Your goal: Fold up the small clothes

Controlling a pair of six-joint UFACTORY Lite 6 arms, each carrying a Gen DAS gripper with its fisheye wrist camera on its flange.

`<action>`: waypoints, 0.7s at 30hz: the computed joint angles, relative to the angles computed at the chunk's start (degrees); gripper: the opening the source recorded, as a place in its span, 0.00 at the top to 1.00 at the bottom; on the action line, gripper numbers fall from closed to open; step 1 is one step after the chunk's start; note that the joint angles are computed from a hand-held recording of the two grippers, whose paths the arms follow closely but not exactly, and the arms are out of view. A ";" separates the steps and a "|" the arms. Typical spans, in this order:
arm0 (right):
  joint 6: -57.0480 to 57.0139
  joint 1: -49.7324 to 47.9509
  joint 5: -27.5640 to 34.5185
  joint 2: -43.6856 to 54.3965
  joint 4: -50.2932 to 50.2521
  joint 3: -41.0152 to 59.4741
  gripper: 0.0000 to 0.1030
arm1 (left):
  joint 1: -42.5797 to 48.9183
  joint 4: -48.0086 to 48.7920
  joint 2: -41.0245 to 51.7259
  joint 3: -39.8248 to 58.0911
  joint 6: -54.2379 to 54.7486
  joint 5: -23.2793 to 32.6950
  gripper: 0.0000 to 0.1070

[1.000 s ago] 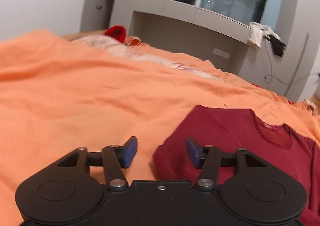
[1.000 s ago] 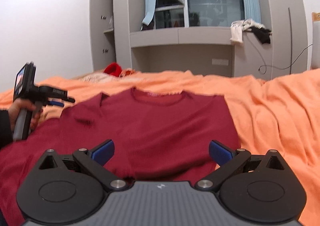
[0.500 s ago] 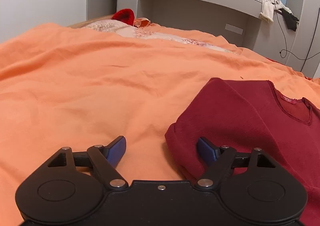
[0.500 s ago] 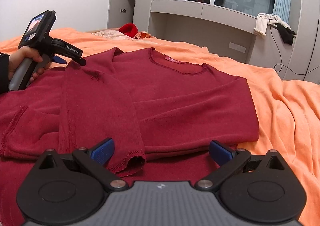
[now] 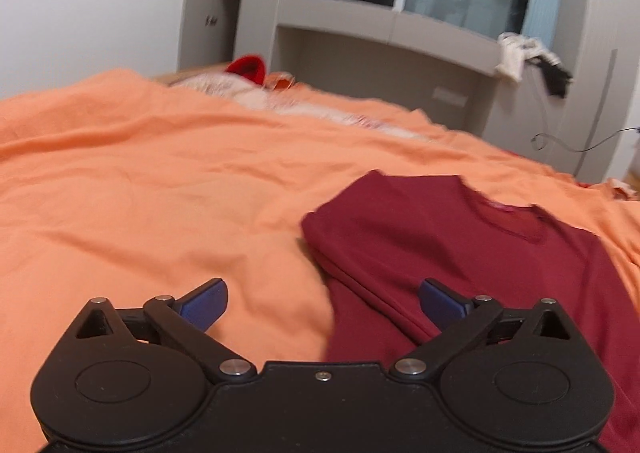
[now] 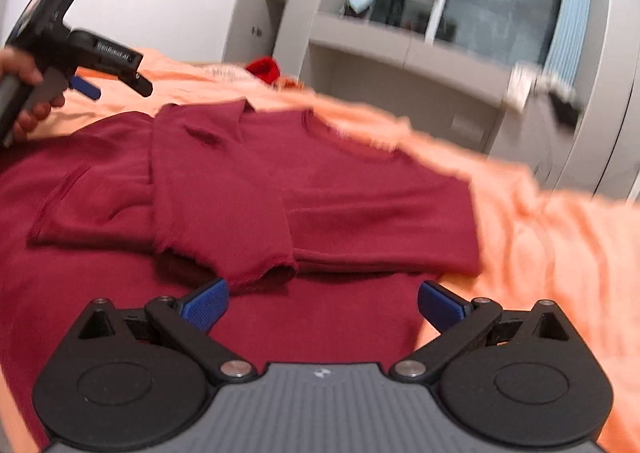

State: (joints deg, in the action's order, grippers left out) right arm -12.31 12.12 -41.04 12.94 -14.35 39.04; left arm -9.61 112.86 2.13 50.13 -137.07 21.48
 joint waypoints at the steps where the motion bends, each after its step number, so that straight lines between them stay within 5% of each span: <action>1: -2.39 0.27 -3.84 -1.84 1.67 -3.55 0.00 | -2.14 0.74 -3.02 -3.22 -1.29 1.77 0.04; 8: -8.09 0.37 -23.23 -12.25 0.75 -23.66 0.00 | -21.13 -6.15 -19.96 -20.98 -1.91 16.82 0.04; 14: -15.09 7.63 -27.20 -15.77 8.54 -33.51 0.00 | -48.24 -20.73 -26.76 -33.67 -5.81 36.96 0.04; 21: -28.20 21.47 -39.06 -1.39 26.33 -32.91 0.00 | -59.88 -27.51 -27.12 -36.11 -7.10 43.16 0.04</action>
